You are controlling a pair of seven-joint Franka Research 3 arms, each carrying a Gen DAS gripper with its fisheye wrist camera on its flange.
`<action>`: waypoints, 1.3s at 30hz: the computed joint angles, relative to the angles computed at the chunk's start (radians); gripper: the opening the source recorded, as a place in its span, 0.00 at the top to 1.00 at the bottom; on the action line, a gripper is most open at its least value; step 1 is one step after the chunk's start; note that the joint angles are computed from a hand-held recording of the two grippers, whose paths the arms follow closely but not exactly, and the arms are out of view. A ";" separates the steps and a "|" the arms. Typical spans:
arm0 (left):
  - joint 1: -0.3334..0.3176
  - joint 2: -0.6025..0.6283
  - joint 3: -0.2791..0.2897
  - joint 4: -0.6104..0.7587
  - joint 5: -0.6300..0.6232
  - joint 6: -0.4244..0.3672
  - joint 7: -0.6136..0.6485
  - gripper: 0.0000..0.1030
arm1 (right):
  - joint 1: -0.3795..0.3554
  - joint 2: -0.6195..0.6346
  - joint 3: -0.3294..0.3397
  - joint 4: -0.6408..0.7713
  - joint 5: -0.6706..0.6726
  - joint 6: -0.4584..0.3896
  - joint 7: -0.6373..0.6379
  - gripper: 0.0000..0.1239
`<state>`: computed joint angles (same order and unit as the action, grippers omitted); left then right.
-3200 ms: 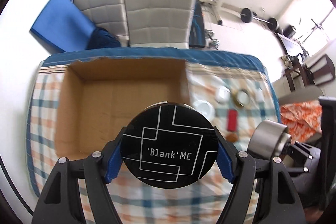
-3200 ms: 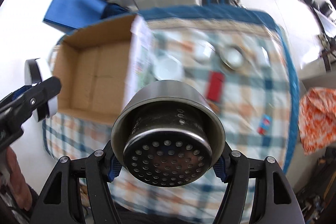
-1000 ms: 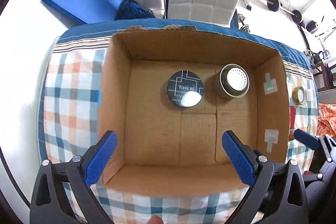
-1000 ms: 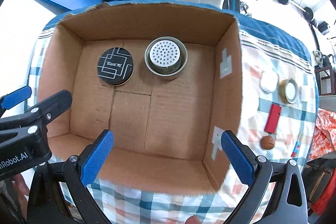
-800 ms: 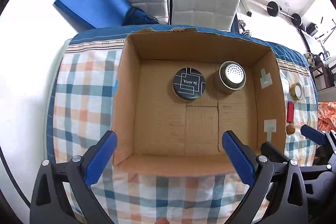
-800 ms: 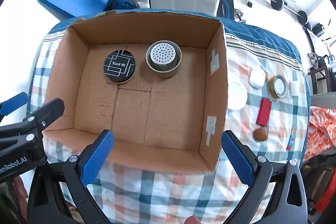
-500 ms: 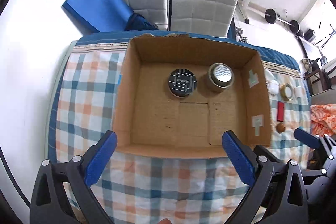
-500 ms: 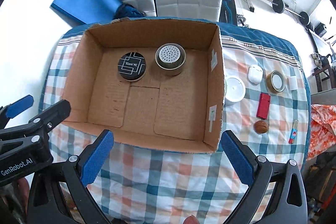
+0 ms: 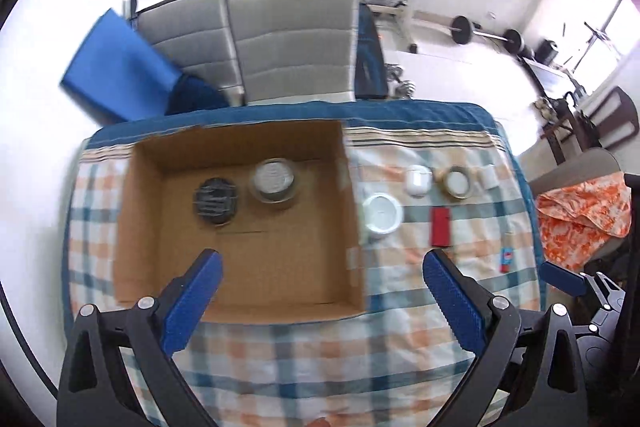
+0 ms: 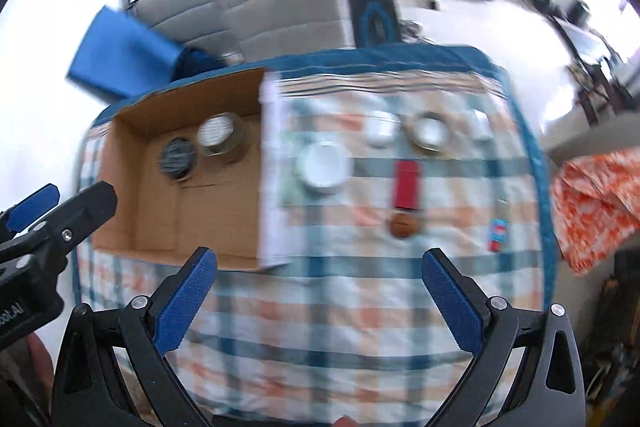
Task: Organize rigid objects
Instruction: 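Grasp the white earbud case with the left tool while the right tool grasps the gold tape roll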
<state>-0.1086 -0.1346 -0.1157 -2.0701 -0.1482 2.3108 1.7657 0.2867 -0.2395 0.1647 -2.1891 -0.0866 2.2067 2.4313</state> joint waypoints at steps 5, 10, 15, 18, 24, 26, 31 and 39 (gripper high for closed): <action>-0.057 0.154 -0.072 0.115 0.059 -0.029 -0.096 0.00 | -0.073 -0.078 -0.071 -0.128 0.022 -0.017 -0.060 0.17; -0.109 0.396 -0.108 0.344 0.173 -0.132 -0.236 0.00 | -0.154 -0.032 -0.139 -0.182 0.095 0.059 -0.163 0.17; -0.132 0.596 -0.112 0.559 0.216 -0.252 -0.318 0.00 | -0.188 0.113 -0.186 -0.138 0.250 0.161 -0.300 0.19; -0.150 0.701 -0.104 0.685 0.248 -0.324 -0.345 0.00 | -0.196 0.227 -0.199 -0.068 0.369 0.187 -0.398 0.22; -0.180 0.898 -0.091 0.953 0.278 -0.456 -0.364 0.02 | -0.207 0.437 -0.193 0.114 0.431 0.157 -0.468 0.30; -0.196 0.967 -0.084 1.051 0.288 -0.507 -0.358 0.02 | -0.207 0.492 -0.191 0.166 0.436 0.136 -0.477 0.34; -0.221 1.098 -0.073 1.241 0.284 -0.605 -0.344 0.02 | -0.203 0.589 -0.192 0.245 0.446 0.111 -0.476 0.40; -0.232 1.204 -0.071 1.399 0.248 -0.687 -0.310 0.02 | -0.209 0.558 -0.207 0.191 0.426 0.091 -0.486 0.45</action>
